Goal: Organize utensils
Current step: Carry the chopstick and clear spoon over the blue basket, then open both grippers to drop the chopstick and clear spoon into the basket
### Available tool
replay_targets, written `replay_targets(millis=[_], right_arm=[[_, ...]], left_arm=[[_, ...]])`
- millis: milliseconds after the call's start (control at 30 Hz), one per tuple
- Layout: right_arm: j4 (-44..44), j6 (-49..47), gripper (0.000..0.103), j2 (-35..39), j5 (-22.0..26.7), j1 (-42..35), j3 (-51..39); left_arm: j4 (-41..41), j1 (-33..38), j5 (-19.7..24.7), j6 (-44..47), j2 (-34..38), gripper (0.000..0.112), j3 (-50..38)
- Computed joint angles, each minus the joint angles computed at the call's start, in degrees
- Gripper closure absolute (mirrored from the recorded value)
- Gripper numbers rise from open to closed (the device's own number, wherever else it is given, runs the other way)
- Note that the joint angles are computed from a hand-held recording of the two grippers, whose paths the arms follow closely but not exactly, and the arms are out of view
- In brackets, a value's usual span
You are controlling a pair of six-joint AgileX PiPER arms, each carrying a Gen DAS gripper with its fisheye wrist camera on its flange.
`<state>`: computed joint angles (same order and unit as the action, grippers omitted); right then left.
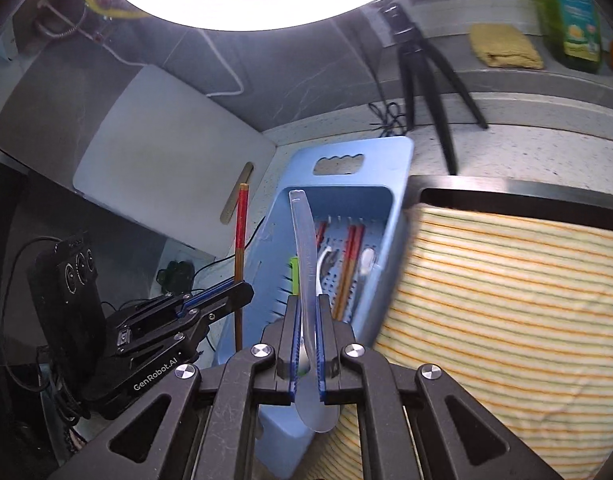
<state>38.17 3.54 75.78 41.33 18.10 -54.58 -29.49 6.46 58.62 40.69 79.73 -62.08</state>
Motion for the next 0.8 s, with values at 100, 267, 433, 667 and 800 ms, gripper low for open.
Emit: replay_targets(millis=[100,267,433,667,800], right_arm=[[0.9,0.0,0.097,6.1,-1.4,1.8,-3.2],[-1.0,2.5,0.097,14.7,-2.2,4.9,-8.3],[-2.9,4.4,0.097,21.3,-1.7,6.3,-12.1],[-5.1,6.5,0.097,25.9,-1.1,7.0,-14.3],[-6.9,7.4,0.097,26.6,-1.1,7.7,-15.3]], left_arm=[[-0.1,1.2,-0.9,0.3,3.4,0.107,-1.3],[2.0,0.9,-2.8,-0.3,8.5,0.107,-2.2],[3.2,0.3,-4.0,-1.2,11.9,0.107,-2.7],[5.5,-0.6,-4.9,-2.1,14.1,0.107,-3.0],[6.5,-1.2,-5.5,-3.0,15.0,0.107,-3.1]])
